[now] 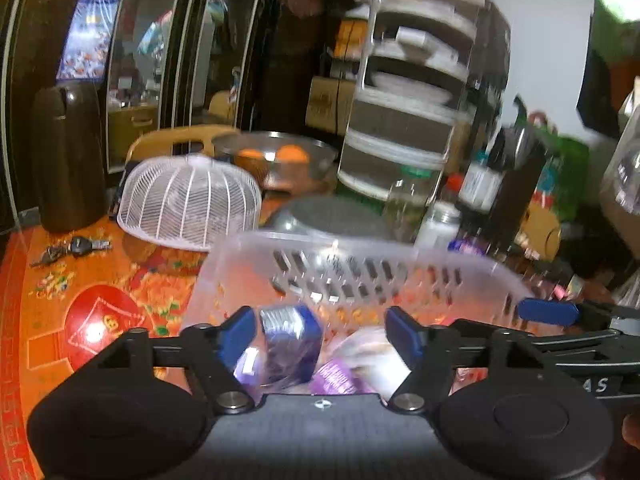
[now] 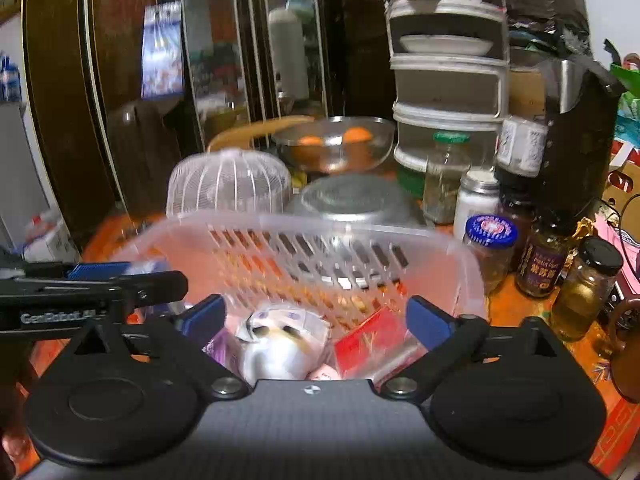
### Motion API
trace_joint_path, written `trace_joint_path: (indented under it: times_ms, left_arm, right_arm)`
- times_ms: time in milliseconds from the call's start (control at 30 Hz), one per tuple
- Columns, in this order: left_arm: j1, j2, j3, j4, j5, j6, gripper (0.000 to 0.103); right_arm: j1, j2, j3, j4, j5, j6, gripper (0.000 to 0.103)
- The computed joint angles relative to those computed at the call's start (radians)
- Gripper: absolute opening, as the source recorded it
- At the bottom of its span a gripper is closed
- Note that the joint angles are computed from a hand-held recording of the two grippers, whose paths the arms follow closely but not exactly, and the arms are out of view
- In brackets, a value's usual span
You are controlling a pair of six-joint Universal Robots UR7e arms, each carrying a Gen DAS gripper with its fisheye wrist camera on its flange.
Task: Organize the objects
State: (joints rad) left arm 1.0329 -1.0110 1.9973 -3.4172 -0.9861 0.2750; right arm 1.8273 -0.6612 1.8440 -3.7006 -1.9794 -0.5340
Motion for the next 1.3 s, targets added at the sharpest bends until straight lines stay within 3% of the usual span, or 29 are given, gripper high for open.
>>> trace_joint_path:
  times_ms: [233, 300, 400, 533, 667, 800, 933, 1033, 1133, 1300]
  left_arm:
    - [-0.059, -0.014, 0.085, -0.218, 0.03, 0.098, 0.103]
    - [-0.076, -0.022, 0.1, -0.221, 0.05, 0.114, 0.103]
    - [-0.092, -0.038, 0.141, -0.252, 0.057, 0.142, 0.103]
    - [-0.107, -0.112, 0.245, -0.263, 0.038, 0.108, 0.103]
    - [-0.14, -0.235, 0.346, -0.134, 0.048, 0.013, 0.103]
    - [-0.212, -0.355, 0.457, -0.072, 0.106, -0.023, 0.103]
    - [-0.306, -0.509, 0.53, 0.127, 0.178, -0.172, 0.103]
    - [-0.398, -0.613, 0.593, 0.231, 0.239, -0.261, 0.103]
    - [-0.484, -0.703, 0.649, 0.348, 0.296, -0.353, 0.103]
    - [-0.55, -0.827, 0.704, 0.476, 0.29, -0.468, 0.103]
  right_arm:
    - [-0.002, -0.055, 0.105, -0.127, 0.075, -0.033, 0.103]
    - [-0.006, -0.078, 0.14, -0.147, 0.107, -0.022, 0.103]
    - [0.021, -0.11, 0.175, -0.125, 0.051, 0.0, 0.103]
    - [0.039, -0.114, 0.271, -0.267, 0.034, -0.048, 0.103]
    - [0.093, -0.065, 0.322, -0.435, -0.129, -0.043, 0.103]
    - [0.121, -0.096, 0.441, -0.475, -0.136, 0.0, 0.103]
    - [0.153, -0.166, 0.528, -0.427, -0.154, 0.142, 0.103]
    - [0.189, -0.208, 0.574, -0.413, -0.165, 0.195, 0.103]
    - [0.233, -0.213, 0.593, -0.421, -0.196, 0.202, 0.103]
    - [0.289, -0.173, 0.612, -0.466, -0.295, 0.215, 0.103]
